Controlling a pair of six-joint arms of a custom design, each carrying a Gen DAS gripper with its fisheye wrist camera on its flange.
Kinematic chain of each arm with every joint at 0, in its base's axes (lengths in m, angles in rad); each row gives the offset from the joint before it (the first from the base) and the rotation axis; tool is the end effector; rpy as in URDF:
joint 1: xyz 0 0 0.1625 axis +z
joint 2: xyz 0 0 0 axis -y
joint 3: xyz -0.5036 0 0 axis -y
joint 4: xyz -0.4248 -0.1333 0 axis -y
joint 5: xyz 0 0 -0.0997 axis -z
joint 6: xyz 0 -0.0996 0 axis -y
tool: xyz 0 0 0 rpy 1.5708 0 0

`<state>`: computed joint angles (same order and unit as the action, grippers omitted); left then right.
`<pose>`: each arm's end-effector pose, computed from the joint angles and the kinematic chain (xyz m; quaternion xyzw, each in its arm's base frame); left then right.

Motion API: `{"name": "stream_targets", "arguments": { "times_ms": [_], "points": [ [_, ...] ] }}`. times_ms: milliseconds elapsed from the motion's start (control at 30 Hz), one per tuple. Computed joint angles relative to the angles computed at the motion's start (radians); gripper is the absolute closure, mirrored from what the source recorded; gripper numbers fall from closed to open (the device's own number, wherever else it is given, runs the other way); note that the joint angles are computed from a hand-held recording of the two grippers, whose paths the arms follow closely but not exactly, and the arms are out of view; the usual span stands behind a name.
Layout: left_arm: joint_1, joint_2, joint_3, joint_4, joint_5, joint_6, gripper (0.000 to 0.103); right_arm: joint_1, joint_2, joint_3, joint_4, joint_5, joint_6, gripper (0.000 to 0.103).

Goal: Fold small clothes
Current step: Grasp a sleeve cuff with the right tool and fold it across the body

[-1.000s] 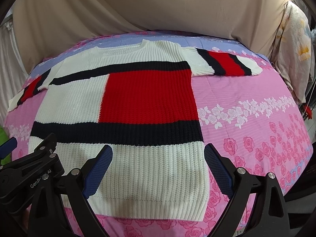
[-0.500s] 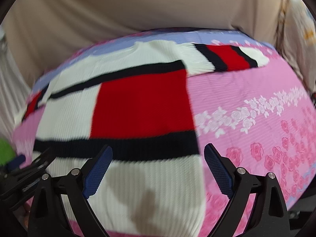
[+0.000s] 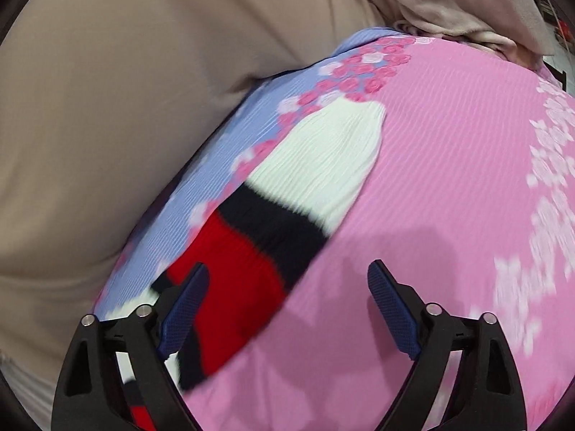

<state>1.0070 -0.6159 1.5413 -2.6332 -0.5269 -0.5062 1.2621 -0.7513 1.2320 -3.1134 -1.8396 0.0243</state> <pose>-0.2272 -0.7699 0.0781 -0.0092 0.8654 -0.3046 0.3976 -0.1647 -0.8681 0.3501 -0.2085 -0.8315 0.4803 0.1855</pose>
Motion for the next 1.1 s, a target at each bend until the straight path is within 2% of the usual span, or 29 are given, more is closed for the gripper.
{"name": "stream_targets", "arguments": {
  "times_ms": [100,167,200,233,267,333,367,467,567,633,667,733,767,800,867,933,1000,1100],
  "points": [
    [0.01,0.012,-0.026,0.06,0.003,-0.034,0.005,-0.02,0.056,-0.118,0.063,0.008,0.018,0.029],
    [0.015,0.02,-0.041,0.089,0.005,-0.047,0.005,-0.022,0.083,-0.157,0.038,0.012,0.0,0.033],
    [0.016,0.025,-0.049,0.097,0.008,-0.047,0.005,-0.021,0.092,-0.179,0.053,0.01,-0.008,0.041],
    [0.017,0.03,-0.056,0.1,0.013,-0.044,0.005,-0.021,0.099,-0.197,0.064,0.014,-0.019,0.055],
    [0.019,0.033,-0.059,0.092,0.016,-0.035,0.005,-0.024,0.101,-0.211,0.101,0.048,-0.013,0.097],
    [0.023,0.042,-0.076,0.074,0.022,-0.012,0.005,-0.017,0.088,-0.193,0.089,0.106,-0.012,0.096],
    [0.025,0.046,-0.084,0.061,0.022,-0.001,0.005,-0.003,0.078,-0.169,0.054,0.133,-0.052,0.096],
    [0.035,0.053,-0.117,0.009,0.007,0.043,0.005,0.079,0.048,-0.096,0.009,0.235,-0.269,0.097],
    [0.046,0.058,-0.157,-0.057,-0.005,0.089,0.005,0.179,0.051,-0.039,0.09,0.335,-0.516,0.095],
    [0.052,0.06,-0.174,-0.102,-0.016,0.12,0.005,0.233,0.099,-0.063,0.248,0.358,-0.603,0.086],
    [0.057,0.061,-0.187,-0.125,-0.03,0.142,0.005,0.251,0.13,-0.078,0.31,0.356,-0.627,0.078],
    [0.071,0.064,-0.216,-0.122,-0.068,0.162,0.005,0.279,0.184,-0.079,0.308,0.283,-0.673,0.075],
    [0.079,0.068,-0.233,-0.109,-0.093,0.162,0.005,0.285,0.193,-0.062,0.276,0.247,-0.668,0.074],
    [0.088,0.072,-0.247,-0.101,-0.127,0.167,0.005,0.284,0.19,-0.033,0.245,0.225,-0.633,0.069],
    [0.104,0.092,-0.287,-0.082,-0.192,0.173,0.005,0.271,0.166,0.025,0.189,0.187,-0.543,0.062],
    [0.111,0.129,-0.342,-0.041,-0.221,0.184,0.005,0.255,0.122,0.118,0.102,0.139,-0.448,0.06],
    [0.114,0.177,-0.415,0.011,-0.254,0.209,0.005,0.239,0.085,0.191,0.031,0.051,-0.37,0.059],
    [0.117,0.267,-0.554,0.063,-0.288,0.225,0.005,0.234,0.077,0.211,0.006,-0.081,-0.33,0.058]
  ]
}}
